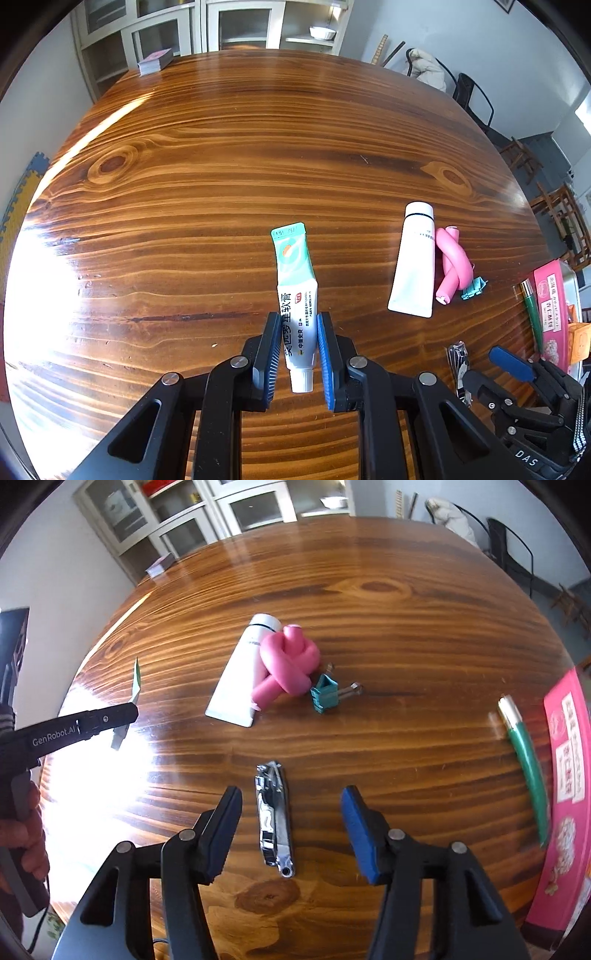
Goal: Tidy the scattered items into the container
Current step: 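Grasp the white-and-teal toothpaste tube with the left tool while the right tool holds the clipper, then carry the toothpaste tube and clipper into the tin and open both tools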
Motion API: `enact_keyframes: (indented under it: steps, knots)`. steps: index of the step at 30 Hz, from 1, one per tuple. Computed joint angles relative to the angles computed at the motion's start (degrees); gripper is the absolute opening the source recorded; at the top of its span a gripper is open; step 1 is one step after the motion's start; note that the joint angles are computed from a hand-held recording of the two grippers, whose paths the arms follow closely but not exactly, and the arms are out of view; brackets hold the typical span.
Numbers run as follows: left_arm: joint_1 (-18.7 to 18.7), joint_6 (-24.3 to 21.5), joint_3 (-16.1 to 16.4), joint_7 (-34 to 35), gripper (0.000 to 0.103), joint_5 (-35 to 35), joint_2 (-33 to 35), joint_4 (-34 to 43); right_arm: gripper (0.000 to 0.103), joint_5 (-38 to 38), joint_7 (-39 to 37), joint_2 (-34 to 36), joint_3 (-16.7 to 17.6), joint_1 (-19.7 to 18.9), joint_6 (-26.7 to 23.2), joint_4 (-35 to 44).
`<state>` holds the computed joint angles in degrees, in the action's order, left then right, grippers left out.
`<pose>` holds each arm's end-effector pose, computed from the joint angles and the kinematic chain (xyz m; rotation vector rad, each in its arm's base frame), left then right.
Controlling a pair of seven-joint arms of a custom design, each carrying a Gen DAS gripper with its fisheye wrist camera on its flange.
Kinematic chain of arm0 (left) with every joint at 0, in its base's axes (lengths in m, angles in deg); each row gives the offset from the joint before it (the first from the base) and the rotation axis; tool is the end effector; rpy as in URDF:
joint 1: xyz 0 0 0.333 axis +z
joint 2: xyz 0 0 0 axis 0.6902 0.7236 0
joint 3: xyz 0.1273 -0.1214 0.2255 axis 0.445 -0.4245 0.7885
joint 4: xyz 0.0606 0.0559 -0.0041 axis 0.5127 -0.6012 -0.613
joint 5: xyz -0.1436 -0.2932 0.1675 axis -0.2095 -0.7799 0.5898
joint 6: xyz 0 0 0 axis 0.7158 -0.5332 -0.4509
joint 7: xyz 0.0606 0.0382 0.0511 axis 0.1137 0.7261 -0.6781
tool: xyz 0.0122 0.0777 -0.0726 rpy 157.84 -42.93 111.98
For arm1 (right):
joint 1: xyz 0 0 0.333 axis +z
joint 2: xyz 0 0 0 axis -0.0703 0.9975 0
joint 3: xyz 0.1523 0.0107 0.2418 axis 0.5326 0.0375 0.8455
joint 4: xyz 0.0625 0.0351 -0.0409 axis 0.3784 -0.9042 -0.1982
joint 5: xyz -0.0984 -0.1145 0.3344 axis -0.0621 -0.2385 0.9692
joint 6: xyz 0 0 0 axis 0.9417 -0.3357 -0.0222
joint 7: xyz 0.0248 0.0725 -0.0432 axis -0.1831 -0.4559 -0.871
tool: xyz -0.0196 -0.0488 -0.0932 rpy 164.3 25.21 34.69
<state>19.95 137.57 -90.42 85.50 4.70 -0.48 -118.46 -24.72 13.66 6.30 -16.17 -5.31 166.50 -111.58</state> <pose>0.6445 -0.3248 0.3908 -2.4341 1.4928 -0.4878 0.7132 0.0534 0.3719 -2.3746 1.2193 -0.0019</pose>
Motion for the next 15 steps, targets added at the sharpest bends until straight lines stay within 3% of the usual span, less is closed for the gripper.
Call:
enact_keyframes:
  steps: [4,6,7,9,10,13,15]
  knots:
    - [-0.34,-0.23,0.21,-0.36,0.021,0.38,-0.05,0.46,0.057,-1.03,-1.46,-0.78,0.02,1.28,3.40,-2.46]
    - [-0.51,-0.49,0.24,-0.58,0.021,0.51,-0.06,0.69,0.045,-2.38,-2.60,-1.34,-0.18,2.23,5.96,-4.41]
    - [-0.61,-0.67,0.23,-0.71,0.021,0.57,-0.13,0.75,0.044,-3.30,-3.65,-2.09,-0.34,2.84,8.51,-6.41]
    - [-0.78,-0.82,0.17,-1.03,0.021,0.61,-0.06,1.07,0.025,-4.17,-6.65,-4.29,-0.04,3.32,14.28,-11.02]
    - [-0.82,-0.65,0.09,-1.26,0.021,0.56,-0.32,0.80,0.019,-3.93,-7.00,-4.46,0.26,2.99,13.79,-11.13]
    - [-1.13,-0.31,0.01,-2.17,0.021,0.68,-1.07,0.20,0.018,-3.34,-4.88,-4.05,-0.05,2.27,11.02,-9.67]
    - [-1.52,-0.44,0.01,-2.54,0.021,1.14,-1.44,0.33,0.018,-1.31,-2.77,-3.03,0.11,0.56,6.16,-6.60]
